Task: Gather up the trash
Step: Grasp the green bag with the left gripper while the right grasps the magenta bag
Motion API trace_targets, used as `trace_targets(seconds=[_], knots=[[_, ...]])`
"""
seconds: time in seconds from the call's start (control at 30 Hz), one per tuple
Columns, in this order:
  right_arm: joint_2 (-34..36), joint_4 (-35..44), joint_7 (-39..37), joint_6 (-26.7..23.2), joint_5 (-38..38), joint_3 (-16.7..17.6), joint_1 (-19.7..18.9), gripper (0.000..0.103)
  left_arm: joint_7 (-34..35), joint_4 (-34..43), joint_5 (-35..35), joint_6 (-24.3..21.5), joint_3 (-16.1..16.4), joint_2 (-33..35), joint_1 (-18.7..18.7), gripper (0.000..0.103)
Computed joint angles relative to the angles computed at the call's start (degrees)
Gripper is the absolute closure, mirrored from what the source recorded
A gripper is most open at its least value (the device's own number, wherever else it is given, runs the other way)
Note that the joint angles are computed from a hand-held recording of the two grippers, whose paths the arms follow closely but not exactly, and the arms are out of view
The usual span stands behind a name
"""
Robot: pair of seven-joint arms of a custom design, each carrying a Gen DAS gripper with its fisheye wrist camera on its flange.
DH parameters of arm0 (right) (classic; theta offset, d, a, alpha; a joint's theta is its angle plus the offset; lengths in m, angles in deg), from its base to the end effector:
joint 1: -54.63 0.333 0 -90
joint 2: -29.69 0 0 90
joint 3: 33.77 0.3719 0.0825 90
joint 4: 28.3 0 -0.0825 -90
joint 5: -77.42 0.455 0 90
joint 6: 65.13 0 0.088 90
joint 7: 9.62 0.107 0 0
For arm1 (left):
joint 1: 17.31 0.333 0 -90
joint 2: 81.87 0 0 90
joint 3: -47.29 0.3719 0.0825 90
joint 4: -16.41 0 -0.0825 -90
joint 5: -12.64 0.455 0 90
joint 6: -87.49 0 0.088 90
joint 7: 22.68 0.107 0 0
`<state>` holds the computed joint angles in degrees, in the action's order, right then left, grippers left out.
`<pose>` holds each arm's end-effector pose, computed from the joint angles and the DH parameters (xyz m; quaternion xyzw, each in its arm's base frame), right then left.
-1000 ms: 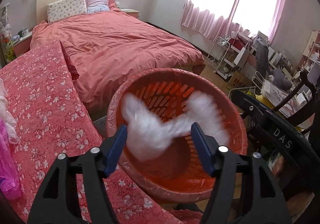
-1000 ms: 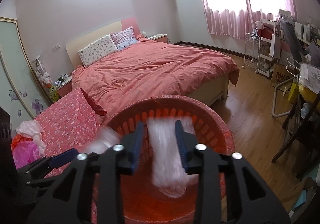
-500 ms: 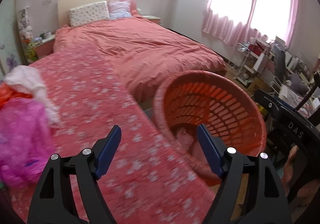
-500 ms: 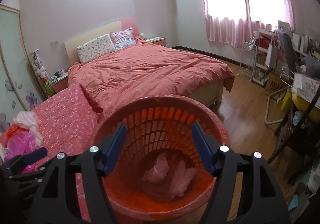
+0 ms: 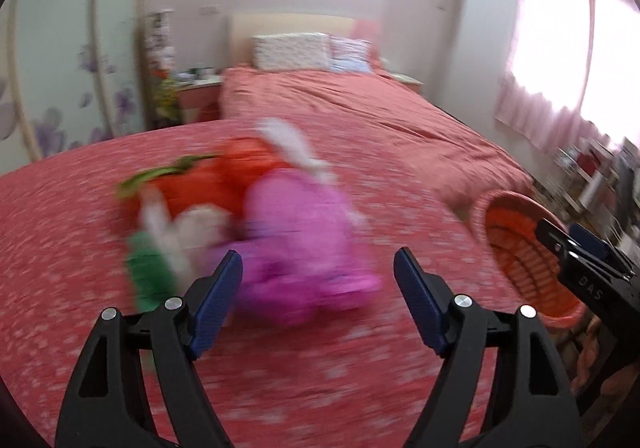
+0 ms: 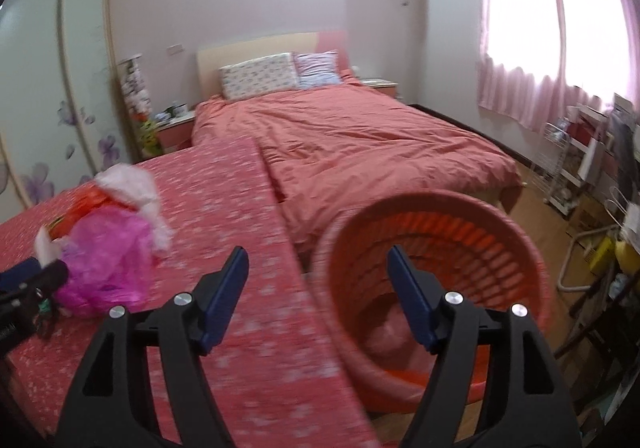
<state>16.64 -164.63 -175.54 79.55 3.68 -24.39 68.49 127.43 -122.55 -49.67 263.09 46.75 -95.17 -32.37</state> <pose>0.4910 0.2238 0.4577 -0.4792 0.7432 -0.3780 0.2741 0.5257 -0.0739 0.4797 -0.5436 0.7139 -0.3731 0.2359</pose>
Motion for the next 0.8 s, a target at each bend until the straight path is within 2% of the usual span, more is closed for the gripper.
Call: trace_targets(seconds=[0.23, 0.3, 0.37, 0.6, 0.67, 0.8], knots=[[5.39, 5.15, -2.30, 1.18, 0.46, 0.64, 2.79, 0.033, 0.87, 0.55, -1.94, 1.26, 3.86, 2.12, 3.94, 0.026], [6.36, 6.07, -2.79, 1.05, 0.84, 0.52, 3.66, 0.033, -3.76, 0.62, 2.29, 0.36, 2.27, 3.46, 7.26, 0.026], [7.24, 6.88, -3.65, 0.89, 1.41, 0.37, 4.46, 0.033, -7.04, 0.97, 4.69, -2.74, 1.82, 4.29, 9.33, 0.028], [9.37, 8.67, -5.83, -0.18, 2.78, -0.40, 6.19, 0.033, -11.53, 3.73, 6.63, -11.66, -0.19, 7.78, 13.54, 0.040], [9.74, 9.01, -6.27, -0.38, 3.14, -0.57, 6.55, 0.033, -10.56, 3.50, 5.63, -11.82, -0.84, 7.67, 14.14, 0.043], [10.58, 9.74, -6.63, 0.01, 3.35, -0.94, 7.01, 0.033, -9.64, 4.48, 4.94, -13.69, -1.43, 8.18, 14.95, 0.062]])
